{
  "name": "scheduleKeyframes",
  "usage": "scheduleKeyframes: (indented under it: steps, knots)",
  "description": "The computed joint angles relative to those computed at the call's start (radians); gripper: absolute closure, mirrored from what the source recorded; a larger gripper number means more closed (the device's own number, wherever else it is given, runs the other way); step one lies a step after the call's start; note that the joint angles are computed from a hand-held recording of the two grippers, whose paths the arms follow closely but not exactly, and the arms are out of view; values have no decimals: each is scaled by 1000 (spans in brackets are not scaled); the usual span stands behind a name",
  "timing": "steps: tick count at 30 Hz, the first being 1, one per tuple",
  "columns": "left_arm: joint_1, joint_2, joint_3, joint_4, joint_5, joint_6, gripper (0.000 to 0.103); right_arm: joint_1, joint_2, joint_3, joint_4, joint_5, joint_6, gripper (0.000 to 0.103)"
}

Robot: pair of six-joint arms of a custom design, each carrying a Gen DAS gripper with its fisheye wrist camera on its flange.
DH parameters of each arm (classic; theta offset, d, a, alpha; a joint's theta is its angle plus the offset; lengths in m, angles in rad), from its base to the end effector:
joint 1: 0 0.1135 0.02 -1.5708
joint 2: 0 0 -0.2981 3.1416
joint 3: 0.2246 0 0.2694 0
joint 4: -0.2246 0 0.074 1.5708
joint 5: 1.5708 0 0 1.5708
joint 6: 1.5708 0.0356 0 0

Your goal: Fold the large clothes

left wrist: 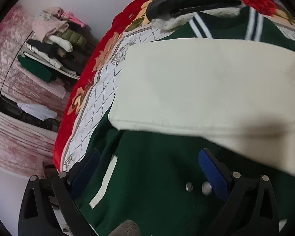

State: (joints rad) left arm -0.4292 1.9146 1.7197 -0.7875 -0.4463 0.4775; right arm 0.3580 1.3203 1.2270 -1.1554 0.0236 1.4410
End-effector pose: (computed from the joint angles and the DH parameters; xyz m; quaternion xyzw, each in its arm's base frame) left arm 0.4144 -0.1727 0.3139 0.3511 0.8671 0.2186 0.2776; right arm 0.2325 0.0861 0.3336 0.5103 0.8448 0.1183 0.1089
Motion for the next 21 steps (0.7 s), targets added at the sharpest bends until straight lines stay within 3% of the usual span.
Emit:
scheduleKeyframes:
  steps: [6,9,11,13,17,19,21]
  knots:
    - [-48,-296,-350,118,-112,106,0,283,-126,-118,-54,12,259,47]
    - [-127,-476,-504,5,-210,53,0,452,-184,-206,-13,-2,428,47]
    - [-181,-546,-536,-139,-240,-41,0,554,-237,-263,17,-16,521,47]
    - [-286,-617,-565,-346,-261,-211,0,678,-284,-301,19,-9,618,47]
    - [-542,-672,-672,-607,-256,-574,0,833,-335,-340,25,18,742,47]
    - [-631,-658,-740,-634,-247,-695,0,873,-357,-352,15,28,781,47]
    - [-673,-637,-802,-610,-242,-748,0,869,-372,-369,21,29,781,47]
